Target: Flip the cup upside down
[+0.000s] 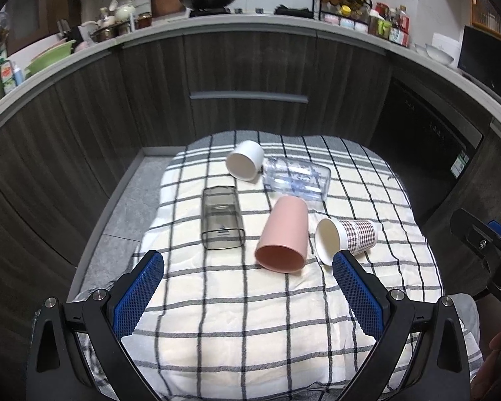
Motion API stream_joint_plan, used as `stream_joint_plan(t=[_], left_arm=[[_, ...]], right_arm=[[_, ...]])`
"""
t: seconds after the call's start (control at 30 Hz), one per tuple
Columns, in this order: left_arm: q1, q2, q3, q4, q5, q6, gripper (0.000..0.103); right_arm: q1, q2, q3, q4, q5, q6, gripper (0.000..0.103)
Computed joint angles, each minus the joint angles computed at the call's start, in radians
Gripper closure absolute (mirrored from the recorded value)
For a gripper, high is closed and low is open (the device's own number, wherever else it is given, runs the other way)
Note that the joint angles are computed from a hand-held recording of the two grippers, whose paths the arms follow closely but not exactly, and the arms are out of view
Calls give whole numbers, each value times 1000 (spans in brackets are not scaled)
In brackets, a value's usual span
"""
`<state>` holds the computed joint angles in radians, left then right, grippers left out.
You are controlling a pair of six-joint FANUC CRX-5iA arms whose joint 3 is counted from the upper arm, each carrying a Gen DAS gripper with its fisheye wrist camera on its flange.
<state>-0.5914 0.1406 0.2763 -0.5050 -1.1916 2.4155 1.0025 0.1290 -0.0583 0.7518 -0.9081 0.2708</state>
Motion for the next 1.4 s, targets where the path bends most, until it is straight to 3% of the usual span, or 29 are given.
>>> stream_joint_plan(t=[0.43, 0.67, 0.93, 1.0, 1.33, 1.4], left_arm=[[104, 182, 115, 204, 47, -240, 0], [148, 311, 214, 303, -16, -379, 0], [182, 480, 378, 359, -157, -491, 2], [187, 518, 418, 367, -193, -510, 6], [211, 577, 439, 416, -216, -535, 13], [211, 583, 438, 414, -218, -539, 18]], right_arm=[[-84, 83, 62, -72, 3, 30, 11], [-124, 155, 131, -128, -5, 70, 11], [-153, 218, 193, -188, -9, 90, 11], [-156, 229, 204, -200, -10, 99, 11], [-164, 262, 241, -255, -18, 126, 11], [-162, 266, 247, -266, -25, 132, 11]])
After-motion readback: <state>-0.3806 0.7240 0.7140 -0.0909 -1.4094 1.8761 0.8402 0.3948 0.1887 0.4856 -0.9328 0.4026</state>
